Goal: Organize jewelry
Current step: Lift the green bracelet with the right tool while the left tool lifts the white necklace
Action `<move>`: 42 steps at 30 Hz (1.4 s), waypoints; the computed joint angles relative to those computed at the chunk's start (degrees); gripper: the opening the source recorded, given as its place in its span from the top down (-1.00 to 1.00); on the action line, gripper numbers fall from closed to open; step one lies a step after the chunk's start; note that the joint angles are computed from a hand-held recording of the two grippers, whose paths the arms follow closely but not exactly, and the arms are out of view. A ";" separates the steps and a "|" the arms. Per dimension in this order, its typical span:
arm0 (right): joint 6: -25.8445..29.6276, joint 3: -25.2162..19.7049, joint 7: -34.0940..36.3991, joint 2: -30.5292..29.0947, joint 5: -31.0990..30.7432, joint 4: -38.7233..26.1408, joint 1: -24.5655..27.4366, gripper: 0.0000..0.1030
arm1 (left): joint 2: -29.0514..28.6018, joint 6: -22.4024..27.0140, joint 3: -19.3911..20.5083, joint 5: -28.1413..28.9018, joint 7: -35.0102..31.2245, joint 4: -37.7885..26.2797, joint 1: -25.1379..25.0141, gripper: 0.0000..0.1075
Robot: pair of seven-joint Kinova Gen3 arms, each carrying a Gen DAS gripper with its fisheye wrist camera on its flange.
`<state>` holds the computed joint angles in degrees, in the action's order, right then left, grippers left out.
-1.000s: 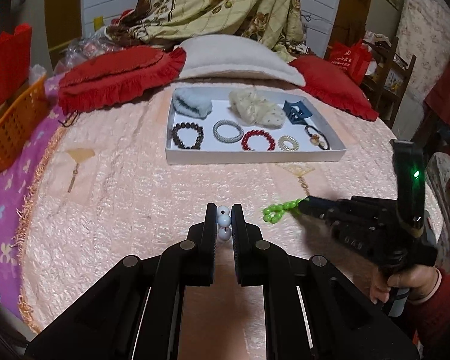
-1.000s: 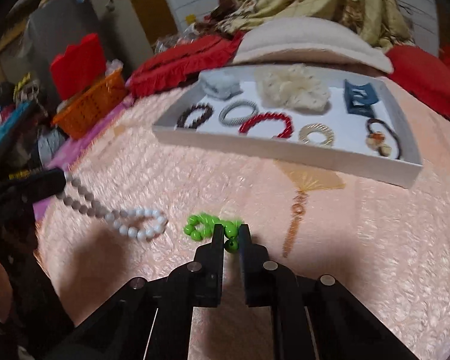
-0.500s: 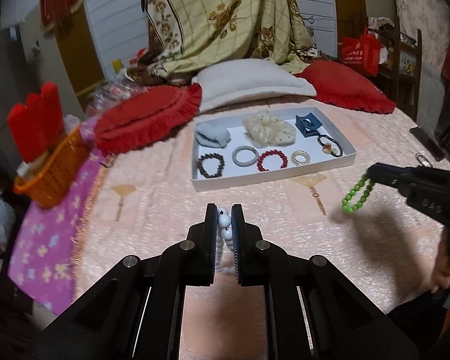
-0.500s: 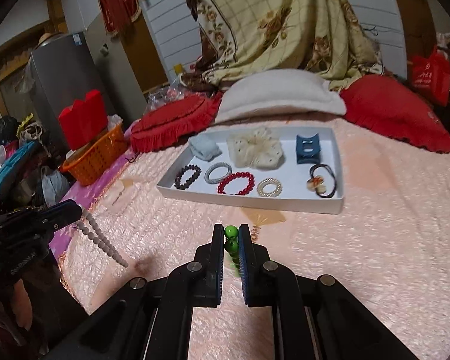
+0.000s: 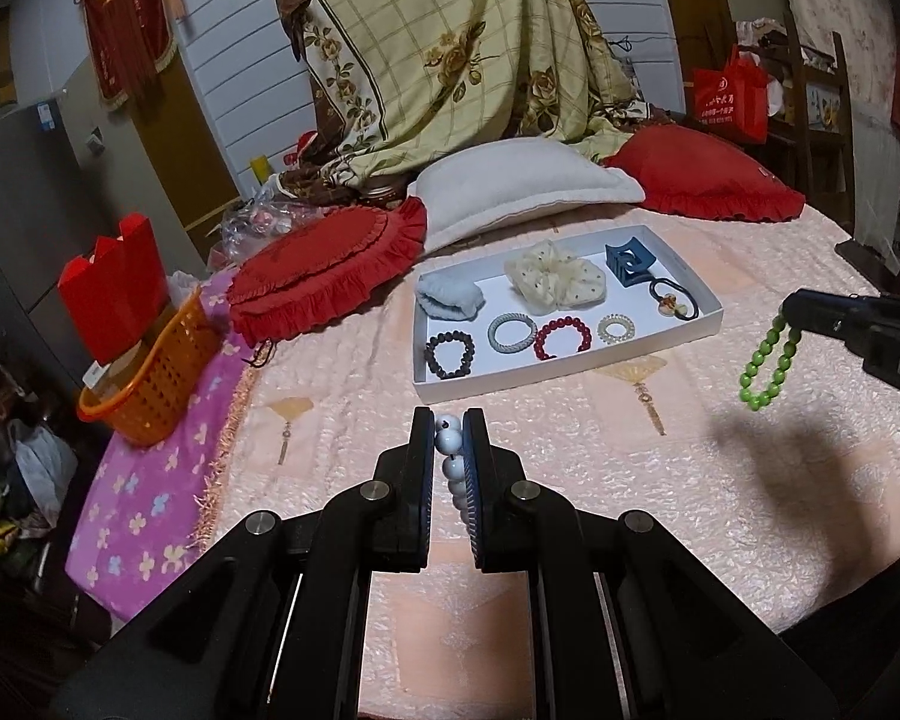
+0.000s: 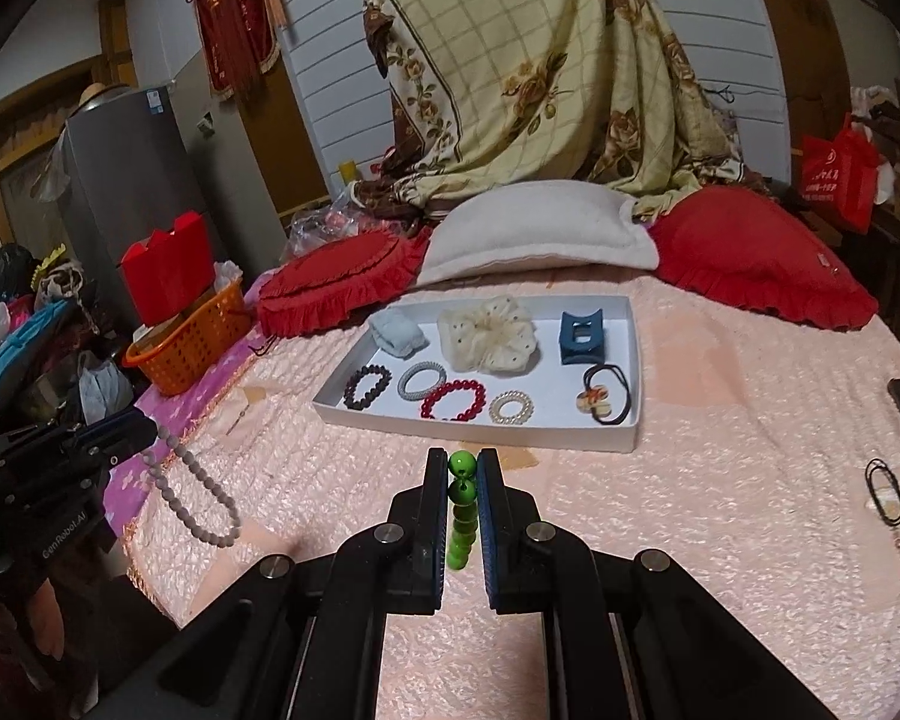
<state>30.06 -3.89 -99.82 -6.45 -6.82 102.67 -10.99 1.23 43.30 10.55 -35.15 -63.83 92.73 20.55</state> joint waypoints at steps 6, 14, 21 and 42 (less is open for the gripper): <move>0.39 0.04 -0.83 0.27 1.26 -0.91 0.51 0.83 | 1.05 0.74 -0.11 0.85 -1.52 -1.59 0.08 0.85; 1.05 0.74 0.18 2.41 0.24 -2.80 0.87 0.83 | 4.45 1.99 -1.62 5.81 -6.45 -5.79 0.04 0.85; 1.94 1.26 1.88 5.02 -0.95 -5.12 1.61 0.83 | 8.20 3.14 -3.48 8.47 -9.02 -9.72 0.84 0.85; 5.06 1.59 5.91 13.68 -4.85 -14.81 5.71 0.83 | 17.04 5.15 -7.24 9.95 -14.36 -22.91 4.07 0.85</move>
<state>35.13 -2.29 -93.92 7.23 -11.67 87.87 -5.28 18.26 48.45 3.32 -25.20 -78.18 69.82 24.62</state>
